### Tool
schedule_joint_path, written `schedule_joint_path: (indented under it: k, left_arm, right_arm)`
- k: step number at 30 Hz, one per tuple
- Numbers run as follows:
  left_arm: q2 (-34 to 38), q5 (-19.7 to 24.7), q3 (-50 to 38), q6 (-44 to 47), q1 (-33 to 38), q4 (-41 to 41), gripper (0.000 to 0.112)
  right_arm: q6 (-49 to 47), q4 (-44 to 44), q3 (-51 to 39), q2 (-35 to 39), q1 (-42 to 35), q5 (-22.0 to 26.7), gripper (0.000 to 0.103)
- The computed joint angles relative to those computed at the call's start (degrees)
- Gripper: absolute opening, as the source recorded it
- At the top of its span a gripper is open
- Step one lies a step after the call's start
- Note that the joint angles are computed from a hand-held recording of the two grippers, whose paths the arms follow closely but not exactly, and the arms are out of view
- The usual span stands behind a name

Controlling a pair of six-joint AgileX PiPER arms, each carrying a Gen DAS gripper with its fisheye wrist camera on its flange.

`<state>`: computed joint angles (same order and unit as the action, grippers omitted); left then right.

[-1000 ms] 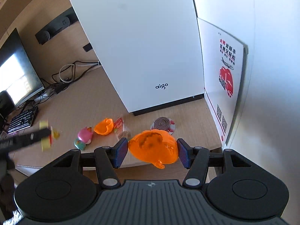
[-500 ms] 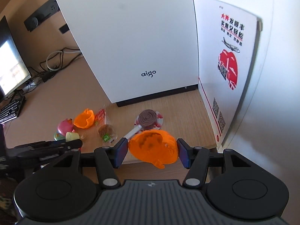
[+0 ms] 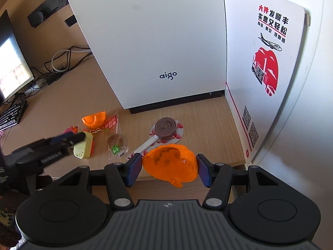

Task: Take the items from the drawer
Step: 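Place the keychain on the desktop with the left tool while the right tool carries the orange toy, then reach into the drawer and grasp the pink-white cloth with the right tool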

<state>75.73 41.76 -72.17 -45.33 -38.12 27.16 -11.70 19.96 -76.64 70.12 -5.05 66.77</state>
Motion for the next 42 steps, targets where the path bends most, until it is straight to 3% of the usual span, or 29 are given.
schedule_joint_path:
  k: [5,13,16,18,20,23,28,35,39,42]
  left_arm:
    - [-3.8,3.8,-0.4,-0.4,-0.3,-1.6,0.043]
    - [-13.3,11.4,4.7,-8.2,-6.2,-3.7,0.042]
    - [-14.2,14.3,6.4,-8.9,-9.4,-4.9,0.042]
    - [-14.3,16.0,7.2,-7.8,-10.3,-7.3,0.042]
    - [-14.8,17.2,8.2,-6.4,-10.9,-10.2,0.042]
    - [-15.3,17.8,10.3,-2.9,-10.3,-15.9,0.042]
    - [-14.0,17.2,12.3,5.0,-7.8,-27.3,0.042]
    - [-9.1,18.5,12.3,13.9,-6.7,-38.9,0.042]
    - [-3.9,20.5,11.2,14.8,-5.8,-44.5,0.042]
    - [-2.0,19.5,12.6,13.1,-3.6,-50.9,0.042]
  right_arm:
    - [0.6,-0.2,0.2,0.9,1.8,-1.7,0.057]
    - [6.2,-7.2,-0.6,7.6,13.0,-11.1,0.057]
    - [3.3,-4.6,1.5,8.6,15.5,-19.9,0.057]
    - [6.8,-11.2,1.3,9.7,18.8,-22.8,0.062]
    - [8.2,-13.8,0.9,9.5,19.9,-22.1,0.066]
    - [3.6,-7.2,2.2,6.5,16.6,-19.3,0.073]
    - [-1.2,2.9,5.1,1.9,8.0,-10.7,0.073]
    - [2.4,-4.4,11.3,-6.1,7.4,-7.7,0.073]
    - [0.2,-2.6,15.4,-10.0,4.1,-6.1,0.073]
    - [-2.2,-0.1,18.0,-12.4,0.5,-5.4,0.073]
